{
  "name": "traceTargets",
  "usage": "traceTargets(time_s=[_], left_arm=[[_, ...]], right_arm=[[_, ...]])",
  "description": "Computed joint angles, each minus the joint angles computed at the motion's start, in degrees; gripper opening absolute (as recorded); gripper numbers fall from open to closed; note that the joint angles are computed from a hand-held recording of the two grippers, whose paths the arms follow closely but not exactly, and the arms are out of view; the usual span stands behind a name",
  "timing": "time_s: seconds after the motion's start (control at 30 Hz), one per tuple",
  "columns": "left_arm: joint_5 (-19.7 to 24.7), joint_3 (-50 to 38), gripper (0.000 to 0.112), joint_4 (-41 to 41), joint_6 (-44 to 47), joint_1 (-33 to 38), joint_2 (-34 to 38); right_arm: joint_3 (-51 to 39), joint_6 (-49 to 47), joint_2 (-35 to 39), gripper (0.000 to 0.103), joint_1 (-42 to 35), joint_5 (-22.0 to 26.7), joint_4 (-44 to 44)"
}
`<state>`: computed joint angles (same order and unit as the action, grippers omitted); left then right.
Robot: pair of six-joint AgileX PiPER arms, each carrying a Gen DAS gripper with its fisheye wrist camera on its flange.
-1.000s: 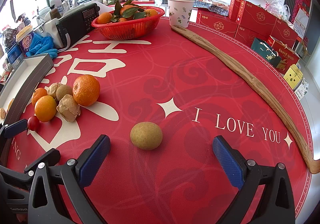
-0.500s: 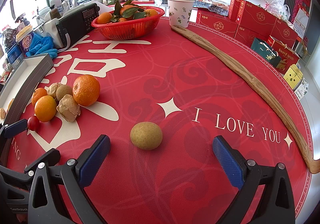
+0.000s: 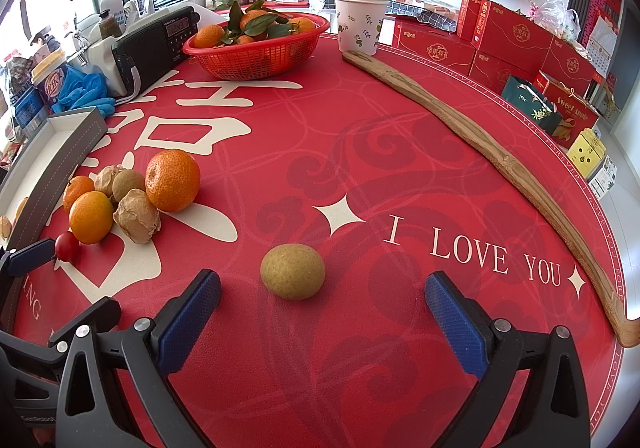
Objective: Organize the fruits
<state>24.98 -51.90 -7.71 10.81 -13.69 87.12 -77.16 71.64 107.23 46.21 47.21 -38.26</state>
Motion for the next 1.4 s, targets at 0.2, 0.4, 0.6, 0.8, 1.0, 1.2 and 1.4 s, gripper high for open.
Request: traceTargets(time_s=[0.2,0.4,0.6,0.8,1.0,1.2,1.4], left_arm=[[-0.1,0.0,0.103,0.0,0.0,0.0,0.0],[0.0,0.0,0.103,0.0,0.0,0.0,0.0],[0.1,-0.1,0.103,-0.2,0.3,0.1,0.1],[-0.1,0.0,0.102,-0.3,0.4,0.1,0.1],[-1.4,0.7,0.083,3.5,-5.2,-1.4,-0.9],[-2.3,1.3,0.021,6.3,-8.5,-3.1,-2.1],[-2.9,3.2,0.022,2.0,-4.4,-1.1,-3.7]], right_arm=[[0.0,0.0,0.0,0.103,0.0,0.0,0.0],[-0.1,0.0,0.1,0.103,0.0,0.0,0.0],[-0.1,0.0,0.1,0.103,0.0,-0.1,0.0],[0.2,-0.2,-0.1,0.102,0.0,-0.2,0.1],[0.7,0.0,-0.6,0.092,1.1,-0.9,-0.9],[1.7,2.3,-1.3,0.032,3.2,-1.7,-4.6],[7.6,4.2,-5.6,0.030,0.2,-11.6,-2.2]])
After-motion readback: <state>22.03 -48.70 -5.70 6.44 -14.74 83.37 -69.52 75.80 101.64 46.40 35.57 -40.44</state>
